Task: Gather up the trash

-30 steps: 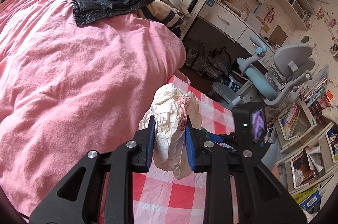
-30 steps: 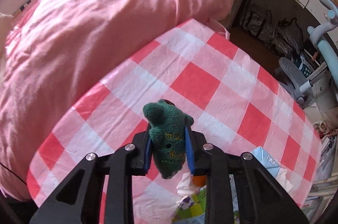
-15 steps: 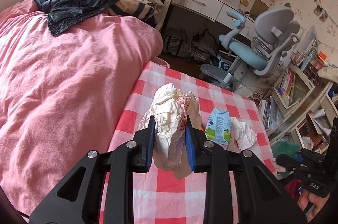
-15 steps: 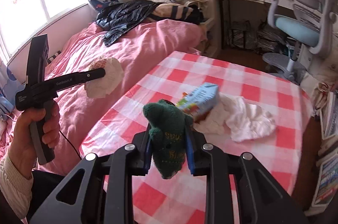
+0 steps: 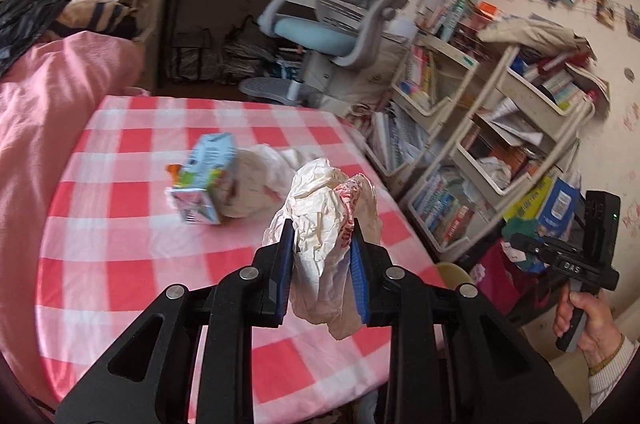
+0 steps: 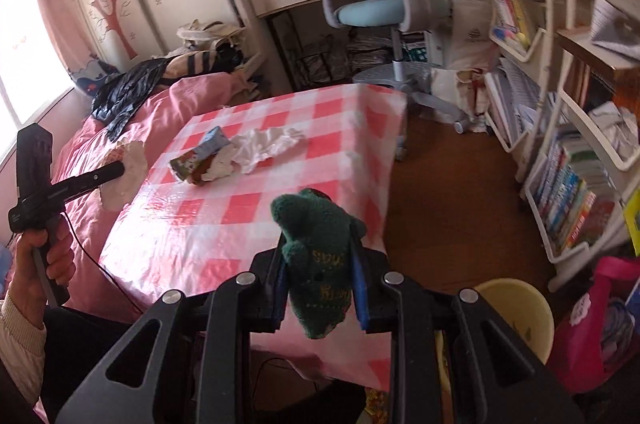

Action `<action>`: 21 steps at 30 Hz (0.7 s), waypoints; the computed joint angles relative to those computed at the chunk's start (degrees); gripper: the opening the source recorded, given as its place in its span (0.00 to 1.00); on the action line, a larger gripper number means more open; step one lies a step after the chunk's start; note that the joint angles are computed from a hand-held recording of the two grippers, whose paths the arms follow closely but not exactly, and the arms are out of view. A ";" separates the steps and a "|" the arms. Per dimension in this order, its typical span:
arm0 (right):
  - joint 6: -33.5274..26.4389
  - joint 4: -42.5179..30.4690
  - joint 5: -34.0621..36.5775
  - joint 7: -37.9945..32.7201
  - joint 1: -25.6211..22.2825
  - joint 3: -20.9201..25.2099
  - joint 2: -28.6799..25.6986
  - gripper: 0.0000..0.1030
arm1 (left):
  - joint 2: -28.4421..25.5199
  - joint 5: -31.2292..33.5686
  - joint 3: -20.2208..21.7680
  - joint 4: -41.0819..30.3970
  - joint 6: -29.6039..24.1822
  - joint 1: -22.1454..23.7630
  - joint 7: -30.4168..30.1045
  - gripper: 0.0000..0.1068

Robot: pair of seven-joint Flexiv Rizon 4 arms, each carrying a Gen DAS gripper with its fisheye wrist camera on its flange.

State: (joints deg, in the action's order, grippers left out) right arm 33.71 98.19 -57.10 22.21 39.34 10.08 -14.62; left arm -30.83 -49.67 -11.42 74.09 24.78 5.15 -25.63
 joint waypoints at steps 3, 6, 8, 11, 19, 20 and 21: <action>-1.11 6.16 0.30 5.63 -0.36 1.36 3.82 0.26 | 4.25 0.07 -0.80 6.36 -2.00 -2.38 3.48 0.23; 0.25 12.99 0.76 11.53 -2.24 2.90 7.25 0.26 | 7.73 1.47 -0.76 11.68 -2.01 -6.78 6.68 0.23; 2.95 17.82 1.62 15.61 -4.15 3.67 9.16 0.32 | 8.97 2.77 -0.95 13.90 -1.79 -10.16 7.23 0.23; 2.69 22.65 2.86 21.74 -5.59 5.03 11.47 0.58 | 9.05 5.93 -1.75 15.62 -1.86 -15.44 6.55 0.23; -14.12 21.86 0.58 27.30 -4.26 9.27 15.36 0.61 | 11.27 10.17 -2.08 22.33 10.95 -23.05 7.27 0.68; -14.33 20.59 -1.39 26.24 -4.27 8.89 14.57 0.63 | 11.97 8.65 -1.77 23.23 13.75 -22.70 7.63 0.75; -13.87 19.28 -3.87 25.45 -4.38 8.26 13.63 0.65 | 12.22 7.80 -1.33 23.38 16.13 -22.29 7.34 0.76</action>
State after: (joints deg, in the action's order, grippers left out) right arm 19.85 117.48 -60.97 47.65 34.95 18.35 -0.99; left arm -18.61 -41.86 -12.75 97.47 40.91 -17.14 -18.28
